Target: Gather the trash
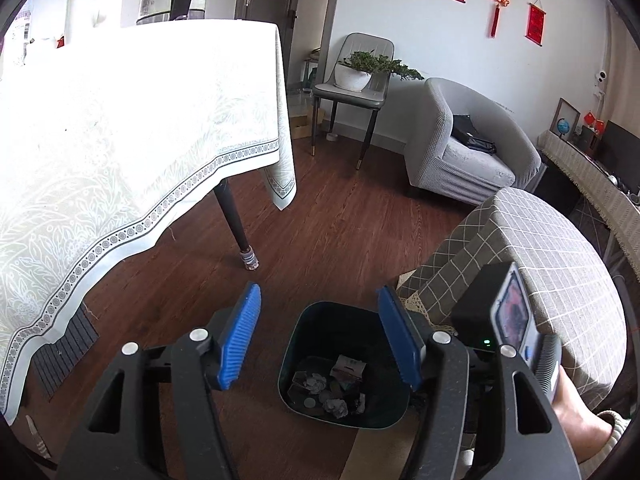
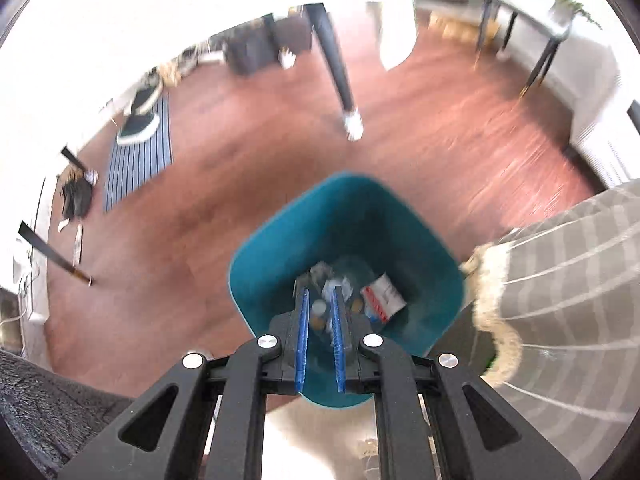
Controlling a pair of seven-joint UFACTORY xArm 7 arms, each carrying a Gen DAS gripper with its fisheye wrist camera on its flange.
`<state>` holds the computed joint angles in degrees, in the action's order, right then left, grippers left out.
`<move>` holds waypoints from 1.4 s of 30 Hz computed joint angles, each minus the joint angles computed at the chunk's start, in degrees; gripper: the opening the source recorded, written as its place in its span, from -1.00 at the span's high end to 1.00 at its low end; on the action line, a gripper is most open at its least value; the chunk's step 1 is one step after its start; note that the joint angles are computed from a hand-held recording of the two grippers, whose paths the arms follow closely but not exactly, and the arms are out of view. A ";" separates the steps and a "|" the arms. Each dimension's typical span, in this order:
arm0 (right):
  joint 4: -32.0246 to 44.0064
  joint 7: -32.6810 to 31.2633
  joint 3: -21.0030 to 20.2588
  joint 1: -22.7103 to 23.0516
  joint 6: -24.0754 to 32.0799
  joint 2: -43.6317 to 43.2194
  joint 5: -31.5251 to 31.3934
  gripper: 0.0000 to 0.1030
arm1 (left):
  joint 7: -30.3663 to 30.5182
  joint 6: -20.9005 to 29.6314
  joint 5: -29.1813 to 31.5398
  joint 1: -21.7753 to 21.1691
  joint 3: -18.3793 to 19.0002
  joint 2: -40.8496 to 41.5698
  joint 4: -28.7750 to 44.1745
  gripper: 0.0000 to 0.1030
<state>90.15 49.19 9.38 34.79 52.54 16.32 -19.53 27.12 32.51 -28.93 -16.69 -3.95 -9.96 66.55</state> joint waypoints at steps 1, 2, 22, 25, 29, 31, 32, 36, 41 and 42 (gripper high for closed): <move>-0.90 1.94 -0.47 1.06 0.20 -1.51 -2.69 0.78 | 0.90 -0.27 -0.68 -0.36 -0.03 -0.64 -0.55 -0.36; -1.81 4.19 -0.73 2.14 1.01 -3.19 -5.98 0.78 | 1.52 -0.78 -0.80 -0.73 -0.25 -1.30 -1.08 -0.39; -20.42 34.53 19.95 -1.70 33.05 -37.73 -27.13 -0.77 | -7.65 -14.85 7.10 -8.06 -2.42 -24.00 -21.45 -0.92; -21.85 35.84 24.69 -2.93 40.49 -42.18 -24.91 -0.81 | -9.52 -14.24 10.04 -9.01 -2.47 -26.68 -24.16 -0.93; -24.91 39.31 28.00 -4.73 44.71 -49.17 -21.26 -0.88 | -12.51 -14.92 13.12 -9.73 -2.84 -28.15 -27.00 -0.93; -25.08 39.37 29.82 -6.07 46.76 -51.38 -20.26 -0.90 | -14.10 -15.89 14.59 -9.78 -3.26 -28.30 -28.00 -0.93; -25.01 39.22 30.76 -6.70 47.23 -51.97 -19.76 -0.90 | -14.98 -16.31 15.19 -9.81 -3.41 -28.29 -28.16 -0.93; -27.10 39.16 32.58 -7.96 46.59 -55.86 -16.98 -0.93 | -17.13 -17.54 16.48 -11.17 -2.53 -28.17 -28.68 -0.93; -31.30 40.60 31.59 -8.85 39.60 -61.82 -14.98 -0.93 | -19.89 -17.19 18.77 -10.18 -3.03 -27.67 -28.47 -0.93; -31.71 40.19 31.47 -9.21 38.03 -62.29 -14.89 -0.93 | -19.86 -17.03 19.15 -10.39 -2.88 -27.63 -28.43 -0.93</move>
